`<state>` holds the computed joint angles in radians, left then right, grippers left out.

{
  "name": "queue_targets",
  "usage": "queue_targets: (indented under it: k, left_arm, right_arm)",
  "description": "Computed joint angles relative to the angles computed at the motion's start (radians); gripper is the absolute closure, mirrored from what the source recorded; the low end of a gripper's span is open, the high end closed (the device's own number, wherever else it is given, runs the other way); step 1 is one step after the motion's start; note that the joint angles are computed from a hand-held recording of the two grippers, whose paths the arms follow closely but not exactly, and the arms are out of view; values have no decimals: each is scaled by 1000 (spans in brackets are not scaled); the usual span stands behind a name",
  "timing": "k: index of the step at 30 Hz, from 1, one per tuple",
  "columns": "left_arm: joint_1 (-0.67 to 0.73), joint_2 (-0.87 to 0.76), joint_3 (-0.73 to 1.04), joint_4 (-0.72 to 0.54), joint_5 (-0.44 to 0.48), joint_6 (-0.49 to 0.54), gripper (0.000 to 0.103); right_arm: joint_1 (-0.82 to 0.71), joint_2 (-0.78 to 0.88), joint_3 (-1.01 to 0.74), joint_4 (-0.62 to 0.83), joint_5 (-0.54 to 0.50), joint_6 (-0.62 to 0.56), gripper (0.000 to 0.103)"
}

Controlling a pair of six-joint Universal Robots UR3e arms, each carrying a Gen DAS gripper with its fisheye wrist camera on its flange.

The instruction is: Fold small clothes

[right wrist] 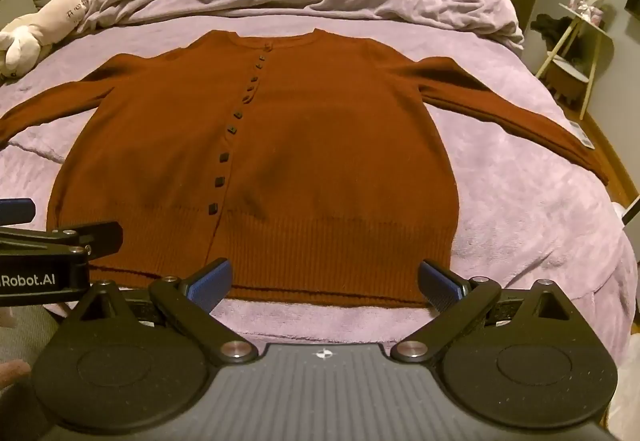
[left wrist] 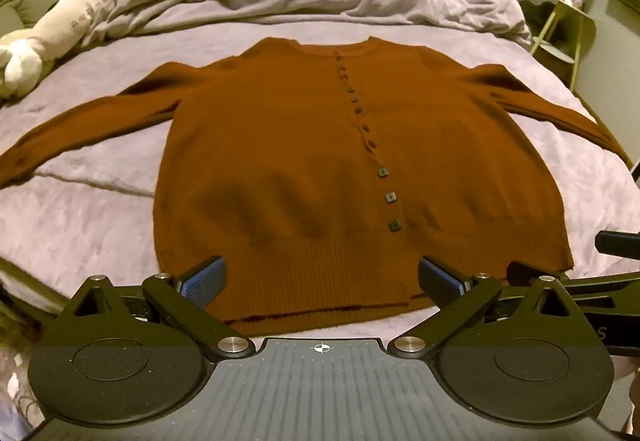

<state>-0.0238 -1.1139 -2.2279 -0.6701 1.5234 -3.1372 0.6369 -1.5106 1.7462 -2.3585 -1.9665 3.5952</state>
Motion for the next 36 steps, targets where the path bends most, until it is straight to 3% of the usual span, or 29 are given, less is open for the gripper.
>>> queue_targets:
  k: [36]
  left_arm:
    - [36,33,-24,-12,-25,26,0]
  right_arm:
    - [-3,-7,4,-5,-2,-4,4]
